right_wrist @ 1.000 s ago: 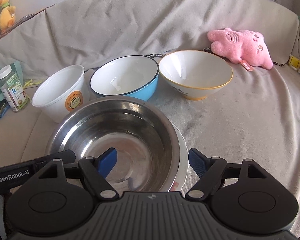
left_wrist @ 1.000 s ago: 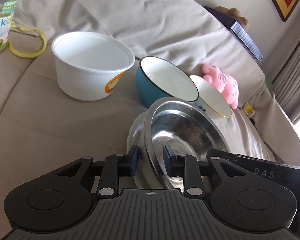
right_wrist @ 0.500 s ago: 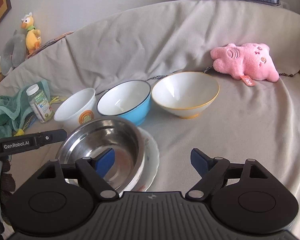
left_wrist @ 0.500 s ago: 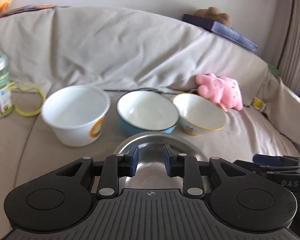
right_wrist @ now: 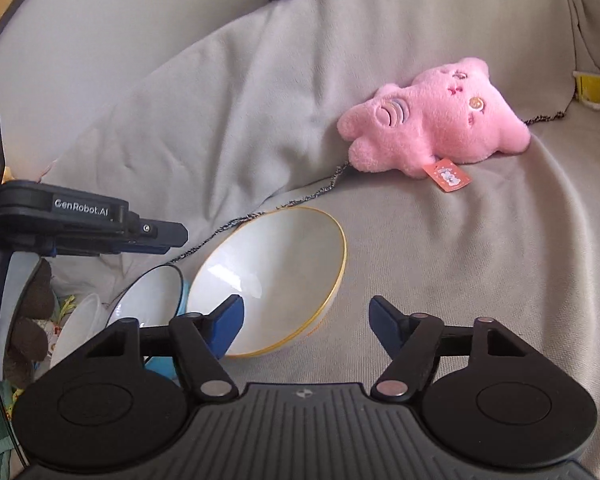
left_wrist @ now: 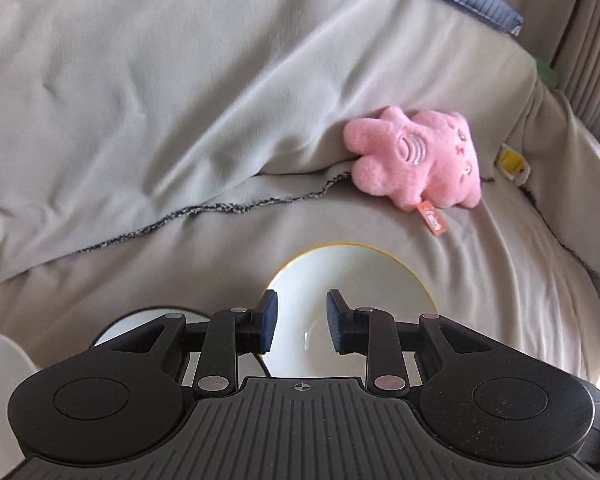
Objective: Organize plates and bowls
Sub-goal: 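Move the left tool to the yellow-rimmed white bowl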
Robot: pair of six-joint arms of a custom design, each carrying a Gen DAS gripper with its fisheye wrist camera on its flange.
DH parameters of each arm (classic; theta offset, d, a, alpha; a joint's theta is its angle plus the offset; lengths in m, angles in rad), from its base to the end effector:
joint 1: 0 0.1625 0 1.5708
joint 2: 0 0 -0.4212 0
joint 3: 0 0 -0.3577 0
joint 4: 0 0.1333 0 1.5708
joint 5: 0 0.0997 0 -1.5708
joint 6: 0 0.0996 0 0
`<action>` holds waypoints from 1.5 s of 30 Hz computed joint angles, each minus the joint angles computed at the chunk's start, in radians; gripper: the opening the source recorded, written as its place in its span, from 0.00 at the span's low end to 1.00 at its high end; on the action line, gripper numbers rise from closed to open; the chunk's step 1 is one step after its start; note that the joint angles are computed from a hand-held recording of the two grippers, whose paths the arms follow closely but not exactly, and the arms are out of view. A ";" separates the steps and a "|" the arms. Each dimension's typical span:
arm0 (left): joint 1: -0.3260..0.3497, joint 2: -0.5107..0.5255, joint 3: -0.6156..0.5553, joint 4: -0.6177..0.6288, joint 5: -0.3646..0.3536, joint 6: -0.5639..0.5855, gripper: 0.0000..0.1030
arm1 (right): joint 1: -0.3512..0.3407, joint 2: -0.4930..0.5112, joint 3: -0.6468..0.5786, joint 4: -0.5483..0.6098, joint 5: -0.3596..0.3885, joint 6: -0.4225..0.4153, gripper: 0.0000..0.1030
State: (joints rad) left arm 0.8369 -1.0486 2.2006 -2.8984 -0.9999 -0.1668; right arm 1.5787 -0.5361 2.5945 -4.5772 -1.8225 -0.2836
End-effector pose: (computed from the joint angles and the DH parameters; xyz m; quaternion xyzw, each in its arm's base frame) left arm -0.1747 -0.4731 0.1357 0.2437 0.9246 -0.1978 0.2159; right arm 0.1111 -0.3302 0.0863 0.0715 -0.8817 0.4332 0.1728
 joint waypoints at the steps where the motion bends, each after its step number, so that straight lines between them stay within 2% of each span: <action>1: 0.030 0.020 -0.036 0.029 -0.028 -0.002 0.28 | -0.006 -0.004 -0.023 0.034 -0.003 -0.003 0.62; 4: 0.113 0.064 -0.112 0.110 -0.116 -0.012 0.25 | -0.015 -0.010 -0.078 0.140 -0.013 -0.003 0.55; 6: 0.156 0.086 -0.130 0.104 -0.175 0.013 0.22 | -0.033 -0.007 -0.095 0.175 -0.001 0.010 0.55; 9: 0.175 0.102 -0.112 0.012 -0.217 0.049 0.21 | -0.068 -0.009 -0.111 0.229 0.049 0.033 0.53; 13: 0.155 0.079 -0.053 -0.143 -0.252 0.080 0.23 | -0.068 0.012 -0.126 0.225 0.060 0.014 0.53; 17: 0.109 0.092 -0.040 -0.218 -0.102 0.069 0.23 | -0.077 0.025 -0.130 0.200 0.074 -0.006 0.53; 20: 0.099 0.105 -0.068 -0.116 -0.022 0.018 0.23 | -0.091 0.035 -0.131 0.183 0.089 -0.009 0.53; 22: 0.083 0.103 -0.059 -0.119 0.034 -0.007 0.23 | -0.097 0.026 -0.116 0.189 0.099 -0.011 0.53; 25: 0.052 0.082 -0.023 -0.197 0.066 -0.016 0.23 | -0.081 0.039 -0.106 0.140 0.053 -0.041 0.53; 28: 0.011 0.043 0.013 -0.246 0.093 -0.047 0.23 | -0.076 0.047 -0.080 0.082 0.054 -0.067 0.53; 31: -0.040 -0.008 0.026 -0.186 0.127 -0.093 0.23 | -0.080 0.052 -0.048 0.018 0.071 -0.081 0.54; 33: -0.079 -0.023 0.046 -0.202 0.160 -0.079 0.23 | -0.089 0.047 -0.029 -0.006 0.094 -0.076 0.54; 35: -0.093 -0.037 0.053 -0.198 0.145 -0.084 0.23 | -0.096 0.037 -0.014 -0.026 0.107 -0.065 0.54; 36: -0.106 -0.035 0.060 -0.208 0.160 -0.075 0.23 | -0.102 0.031 -0.007 -0.032 0.119 -0.062 0.54; 38: -0.122 -0.033 0.058 -0.195 0.192 -0.117 0.23 | -0.108 0.017 0.003 -0.036 0.136 -0.055 0.54; 41: -0.126 -0.068 0.054 -0.149 0.125 -0.242 0.23 | -0.109 -0.003 0.016 -0.030 0.150 -0.049 0.54; 45: -0.231 -0.096 0.093 -0.076 0.226 -0.279 0.23 | -0.104 -0.018 0.048 -0.044 0.175 -0.058 0.57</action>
